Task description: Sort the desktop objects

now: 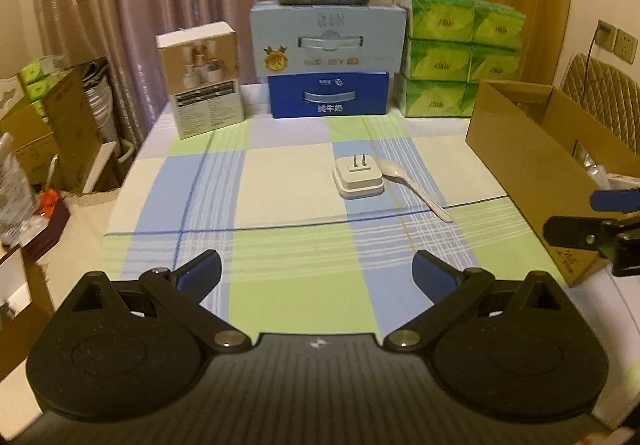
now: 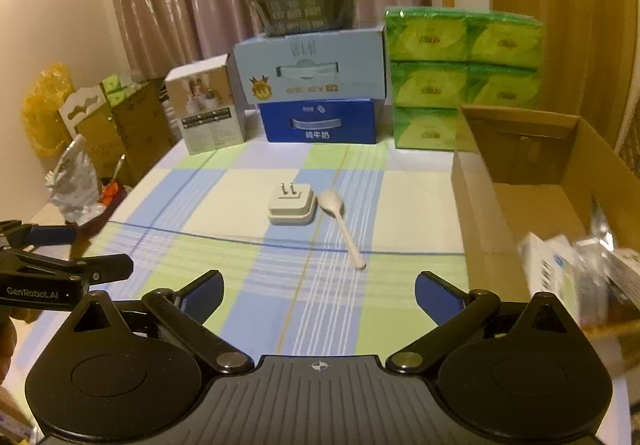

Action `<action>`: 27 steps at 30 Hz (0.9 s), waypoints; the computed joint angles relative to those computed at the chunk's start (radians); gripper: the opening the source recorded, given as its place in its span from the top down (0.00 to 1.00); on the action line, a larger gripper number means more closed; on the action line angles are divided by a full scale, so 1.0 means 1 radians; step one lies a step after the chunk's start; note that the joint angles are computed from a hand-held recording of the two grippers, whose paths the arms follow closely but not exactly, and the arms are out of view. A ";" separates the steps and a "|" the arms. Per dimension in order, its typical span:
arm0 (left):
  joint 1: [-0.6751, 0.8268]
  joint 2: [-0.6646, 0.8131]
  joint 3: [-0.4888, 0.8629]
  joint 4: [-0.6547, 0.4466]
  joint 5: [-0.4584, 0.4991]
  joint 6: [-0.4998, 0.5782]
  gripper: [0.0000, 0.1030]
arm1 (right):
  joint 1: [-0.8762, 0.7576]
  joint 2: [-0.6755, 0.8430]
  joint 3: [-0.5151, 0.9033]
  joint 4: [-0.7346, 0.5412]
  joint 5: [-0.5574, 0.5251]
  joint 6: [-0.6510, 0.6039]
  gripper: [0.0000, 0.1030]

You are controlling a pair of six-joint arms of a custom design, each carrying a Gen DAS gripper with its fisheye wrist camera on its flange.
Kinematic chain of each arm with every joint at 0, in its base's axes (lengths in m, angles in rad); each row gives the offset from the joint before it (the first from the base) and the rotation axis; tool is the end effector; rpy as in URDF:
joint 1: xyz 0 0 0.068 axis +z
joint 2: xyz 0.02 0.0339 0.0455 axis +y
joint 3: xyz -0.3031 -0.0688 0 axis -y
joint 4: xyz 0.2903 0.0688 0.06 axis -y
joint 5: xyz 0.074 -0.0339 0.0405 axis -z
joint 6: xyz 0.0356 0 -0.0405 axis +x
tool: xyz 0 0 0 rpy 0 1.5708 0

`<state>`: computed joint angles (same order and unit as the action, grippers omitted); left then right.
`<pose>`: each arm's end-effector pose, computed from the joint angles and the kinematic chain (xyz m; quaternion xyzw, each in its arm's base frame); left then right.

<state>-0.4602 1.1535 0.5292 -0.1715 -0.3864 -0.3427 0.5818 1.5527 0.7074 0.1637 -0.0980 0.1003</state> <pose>0.2233 -0.0957 0.1932 -0.0191 0.9113 0.0187 0.4108 0.2796 0.1881 0.1702 -0.2355 0.8707 0.1854 0.3900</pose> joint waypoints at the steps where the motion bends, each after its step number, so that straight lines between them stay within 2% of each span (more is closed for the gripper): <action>1: 0.025 0.038 0.004 0.042 0.020 0.026 0.03 | -0.001 0.040 0.018 0.020 0.007 -0.003 0.16; 2: 0.050 0.084 0.012 0.085 0.041 0.053 0.03 | -0.004 0.088 0.042 0.036 0.014 -0.008 0.19; 4: 0.094 0.181 0.035 0.165 0.066 0.097 0.03 | -0.015 0.190 0.105 0.049 0.012 -0.011 0.34; 7: 0.146 0.317 0.075 0.271 0.098 0.121 0.03 | -0.027 0.322 0.190 0.076 0.017 -0.023 0.48; 13: 0.200 0.550 0.158 0.446 0.154 0.123 0.03 | -0.039 0.511 0.344 0.105 0.001 -0.080 0.67; 20: 0.214 0.735 0.268 0.542 0.208 0.231 0.04 | -0.030 0.663 0.486 0.134 -0.016 -0.128 0.76; 27: 0.248 0.807 0.314 0.579 0.260 0.218 0.04 | -0.032 0.769 0.605 0.127 -0.011 -0.188 0.80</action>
